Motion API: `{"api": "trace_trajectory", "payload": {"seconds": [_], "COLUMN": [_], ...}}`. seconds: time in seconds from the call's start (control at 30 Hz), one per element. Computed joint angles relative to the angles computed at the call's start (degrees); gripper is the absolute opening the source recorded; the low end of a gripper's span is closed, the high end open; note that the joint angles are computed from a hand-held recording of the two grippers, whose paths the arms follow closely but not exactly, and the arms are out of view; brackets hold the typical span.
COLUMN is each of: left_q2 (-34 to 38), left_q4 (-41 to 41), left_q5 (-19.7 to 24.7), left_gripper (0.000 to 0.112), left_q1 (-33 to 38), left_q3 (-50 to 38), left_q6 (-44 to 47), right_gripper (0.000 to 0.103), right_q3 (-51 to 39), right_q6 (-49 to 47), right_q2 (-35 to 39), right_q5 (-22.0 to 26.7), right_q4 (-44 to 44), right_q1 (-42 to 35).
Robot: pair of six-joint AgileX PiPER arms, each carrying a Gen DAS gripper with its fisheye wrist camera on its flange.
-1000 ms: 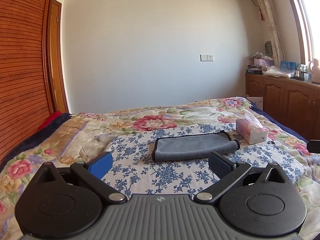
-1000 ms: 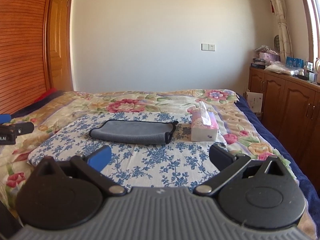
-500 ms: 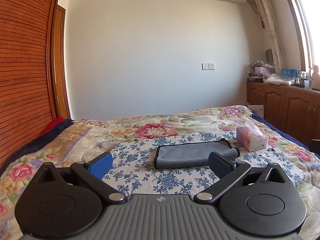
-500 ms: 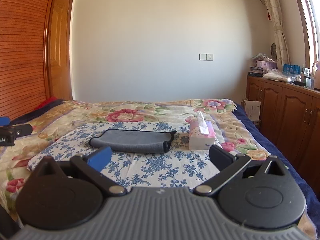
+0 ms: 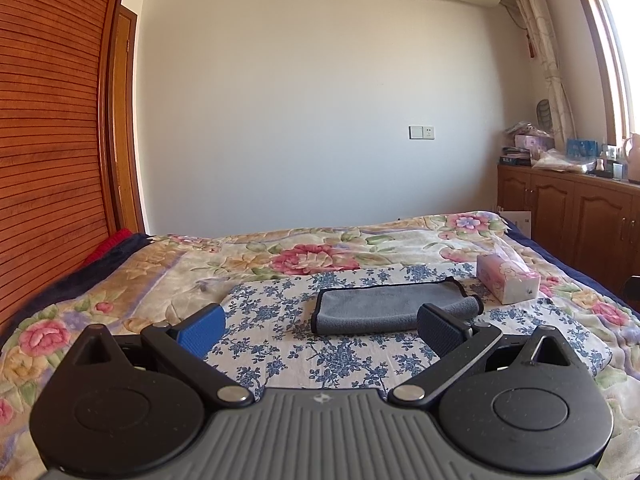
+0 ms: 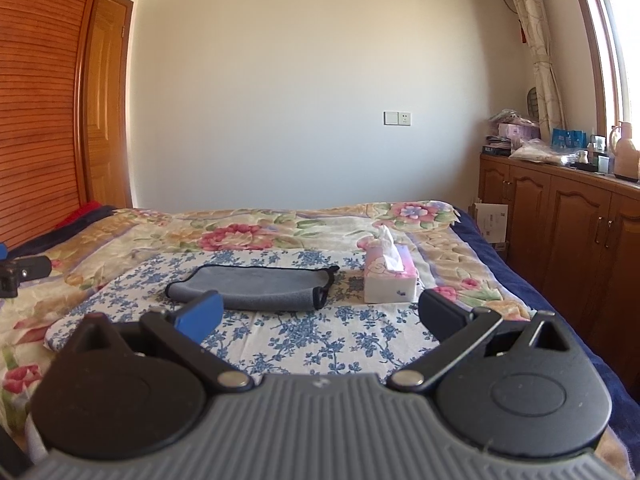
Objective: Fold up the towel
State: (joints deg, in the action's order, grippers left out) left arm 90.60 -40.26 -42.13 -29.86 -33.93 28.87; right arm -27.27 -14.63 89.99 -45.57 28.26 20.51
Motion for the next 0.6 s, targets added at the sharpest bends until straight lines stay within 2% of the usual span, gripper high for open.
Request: {"api": "trace_trajectory", "payload": {"seconds": [0.6], "left_q2": [-0.05], "left_q4": [-0.09], "left_q5": [-0.19], "left_gripper": [0.103], "left_q1": [-0.13], "left_q3": [0.10], "left_q6": [0.16], "right_gripper": [0.103], "right_q3": [0.12], "right_q6": [-0.10], "right_q2": [0.11], "right_q5": [-0.66], "right_q4": [0.81], "right_q1": [0.29]}}
